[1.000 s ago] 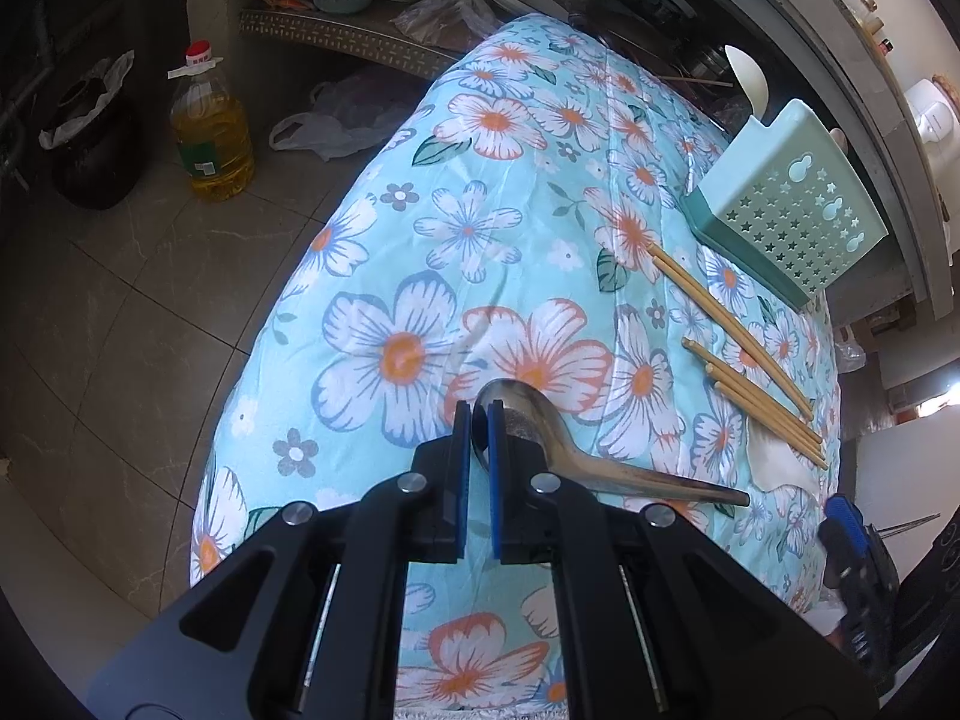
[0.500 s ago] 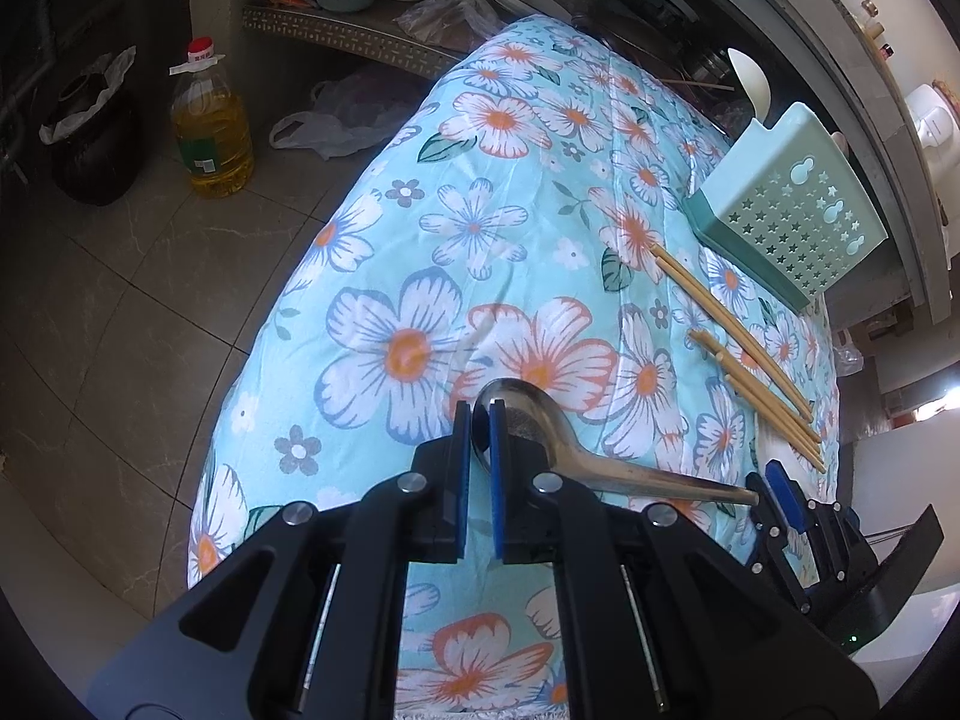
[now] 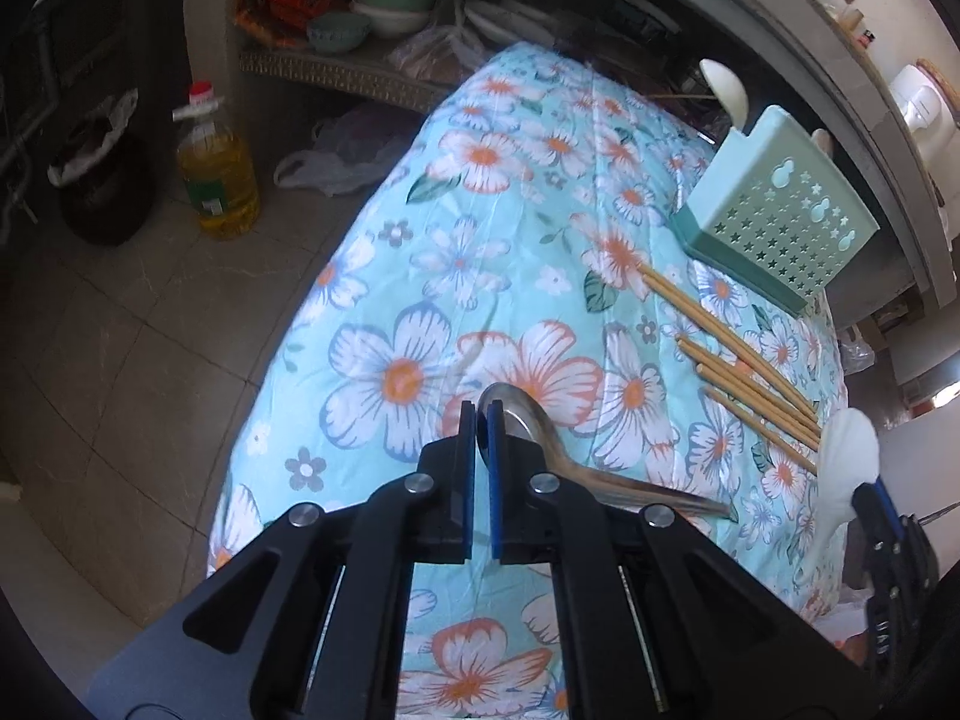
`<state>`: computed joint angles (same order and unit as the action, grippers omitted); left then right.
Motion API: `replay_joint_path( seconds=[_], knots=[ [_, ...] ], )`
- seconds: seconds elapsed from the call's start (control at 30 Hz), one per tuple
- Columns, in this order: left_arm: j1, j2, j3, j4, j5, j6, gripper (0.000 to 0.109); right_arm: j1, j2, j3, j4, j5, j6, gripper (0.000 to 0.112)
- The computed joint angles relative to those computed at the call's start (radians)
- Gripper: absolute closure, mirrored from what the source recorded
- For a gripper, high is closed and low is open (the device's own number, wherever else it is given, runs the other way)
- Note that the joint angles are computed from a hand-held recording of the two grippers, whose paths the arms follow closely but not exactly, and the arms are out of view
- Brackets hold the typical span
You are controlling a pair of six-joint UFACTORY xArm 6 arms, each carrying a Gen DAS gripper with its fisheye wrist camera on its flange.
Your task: Organize utensils
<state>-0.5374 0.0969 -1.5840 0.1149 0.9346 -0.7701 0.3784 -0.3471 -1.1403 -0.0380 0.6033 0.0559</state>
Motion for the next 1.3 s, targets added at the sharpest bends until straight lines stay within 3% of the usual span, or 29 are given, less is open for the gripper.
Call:
replay_joint_path(
  seconds=[0.17,0.37,0.73,1.03,1.17,1.3],
  knots=[
    [-0.031,-0.011,-0.032,0.126,-0.031,-0.018,0.108,-0.028,-0.003,-0.017,0.166,-0.023,-0.07,0.11],
    [-0.052,-0.007,-0.092,0.201,-0.054,-0.008,0.108,-0.06,-0.002,-0.034,0.273,-0.039,-0.12,0.11],
    [-0.06,0.014,-0.169,0.26,-0.071,0.004,0.108,-0.171,0.037,-0.134,0.522,-0.04,-0.263,0.11],
    [-0.033,0.002,-0.146,0.279,-0.134,-0.026,0.108,-0.263,0.162,-0.344,0.643,-0.033,-0.354,0.11],
    [-0.019,0.042,-0.234,0.307,-0.183,-0.007,0.108,-0.289,0.235,-0.457,0.669,-0.032,-0.374,0.11],
    [-0.006,0.157,-0.438,0.335,-0.233,0.028,0.108,-0.314,0.333,-0.602,0.714,-0.016,-0.388,0.11]
  ],
)
